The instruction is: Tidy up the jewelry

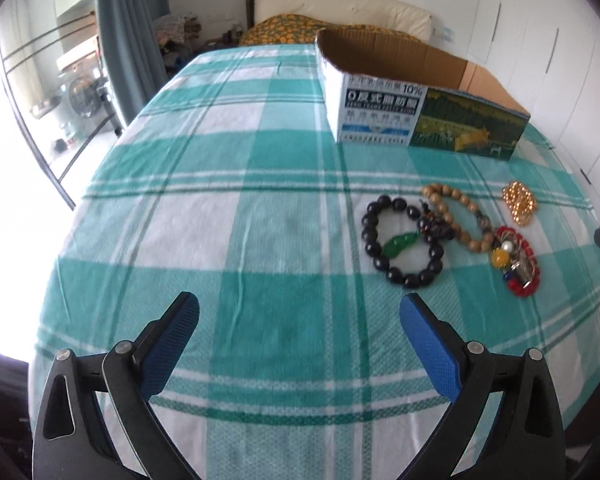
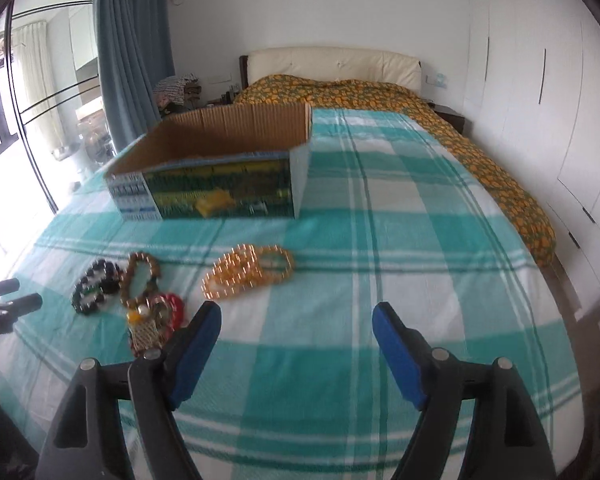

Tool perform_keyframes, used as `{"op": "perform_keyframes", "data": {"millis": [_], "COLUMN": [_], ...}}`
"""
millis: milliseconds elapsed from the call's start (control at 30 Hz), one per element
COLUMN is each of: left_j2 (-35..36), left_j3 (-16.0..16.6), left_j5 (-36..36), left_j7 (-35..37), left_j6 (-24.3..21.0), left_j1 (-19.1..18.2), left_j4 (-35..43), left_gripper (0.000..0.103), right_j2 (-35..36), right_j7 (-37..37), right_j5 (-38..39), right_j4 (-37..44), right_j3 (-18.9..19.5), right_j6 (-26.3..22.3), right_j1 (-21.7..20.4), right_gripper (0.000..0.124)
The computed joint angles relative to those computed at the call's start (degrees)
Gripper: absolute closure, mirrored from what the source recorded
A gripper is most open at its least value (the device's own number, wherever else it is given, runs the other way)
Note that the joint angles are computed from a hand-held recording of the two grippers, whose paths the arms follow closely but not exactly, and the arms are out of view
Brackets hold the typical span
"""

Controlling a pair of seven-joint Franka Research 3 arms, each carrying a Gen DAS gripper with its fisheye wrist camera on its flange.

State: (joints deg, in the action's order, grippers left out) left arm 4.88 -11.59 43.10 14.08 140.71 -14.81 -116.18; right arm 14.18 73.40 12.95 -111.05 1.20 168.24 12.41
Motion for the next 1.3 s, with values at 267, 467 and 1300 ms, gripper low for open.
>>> {"op": "perform_keyframes", "data": {"millis": [267,467,1300], "left_j2": [1.56,2.24,2.66], "left_j3": [0.44,0.65,0.83], "left_j5": [3.53,1.72,2.29], "left_j7": [-5.03,-3.08,-3.94], "left_j6": [0.09,-0.13,-0.41], "left_j1": [-0.66,-0.43,-0.85], "left_j4": [-1.05,-0.62,-0.33], "left_gripper": [0.003,0.001,0.000], "right_j2": [-0.20,-0.24,0.28], "right_j7": [5.47,8.08,8.30], "right_j5": [-5.24,-8.12,-8.01], "right_j4": [-4.45,-6.08,-5.30], "right_j3": [-3.09,-3.93,-3.28], "right_j6": [0.57,2.64,2.21], "right_j1": [1.26,2.25,1.65], "right_gripper": [0.044,0.043,0.039]}}
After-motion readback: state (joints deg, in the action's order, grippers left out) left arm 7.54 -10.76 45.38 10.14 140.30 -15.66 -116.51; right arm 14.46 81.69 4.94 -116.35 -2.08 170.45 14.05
